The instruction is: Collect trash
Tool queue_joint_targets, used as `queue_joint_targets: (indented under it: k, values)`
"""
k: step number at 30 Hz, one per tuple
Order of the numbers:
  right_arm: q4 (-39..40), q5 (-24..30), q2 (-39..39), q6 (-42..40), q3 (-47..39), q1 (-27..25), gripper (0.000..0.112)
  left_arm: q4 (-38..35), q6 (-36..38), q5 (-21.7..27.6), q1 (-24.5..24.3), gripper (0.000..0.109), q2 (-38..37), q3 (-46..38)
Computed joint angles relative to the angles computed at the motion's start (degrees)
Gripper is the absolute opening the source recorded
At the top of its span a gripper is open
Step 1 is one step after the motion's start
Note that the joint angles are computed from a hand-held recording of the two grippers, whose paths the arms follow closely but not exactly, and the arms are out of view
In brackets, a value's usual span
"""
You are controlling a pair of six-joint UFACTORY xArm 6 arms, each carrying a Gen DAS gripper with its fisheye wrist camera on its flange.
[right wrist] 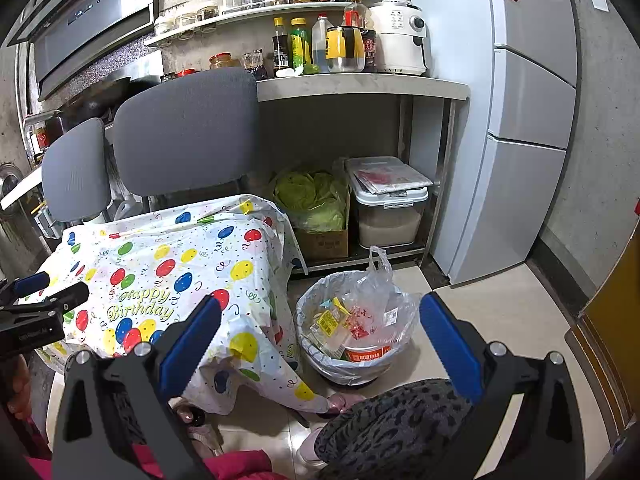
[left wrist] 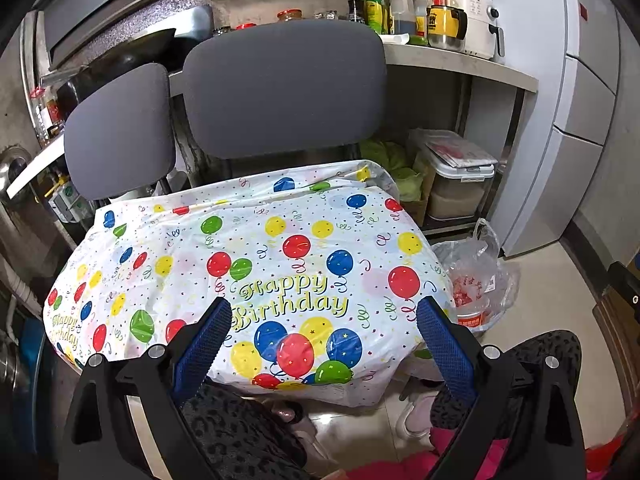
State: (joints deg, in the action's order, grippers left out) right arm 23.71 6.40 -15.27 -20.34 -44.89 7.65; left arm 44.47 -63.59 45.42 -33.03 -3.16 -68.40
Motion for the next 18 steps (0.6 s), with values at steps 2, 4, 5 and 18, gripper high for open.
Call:
queue_joint_targets:
  k: [2,4,5,18]
  values:
    - [0.18,0.03,0.04,-0.15,-0.06,0.0,0.097,-0.07,0.16,-0.05,0.1,0.093,-0.03,0.02]
    - [0.17,-0.07,0.07,-0.16,-0.02,-0.01,0.097,-0.1,0.26,-0.11,0.1,0.093,-0.08,0.12]
    - [0.07,-0.1,0.09,-0.07,-0.02,0.01,0.097,-0.07,0.12,-0.11,0.04,0.093,-0.06,0.13]
    - [-0.06,0.08,0.07,0.07,-0.05,-0.03,0.097,0.1,-0.24,0.07,0.1,0.093,-0.3,0.31]
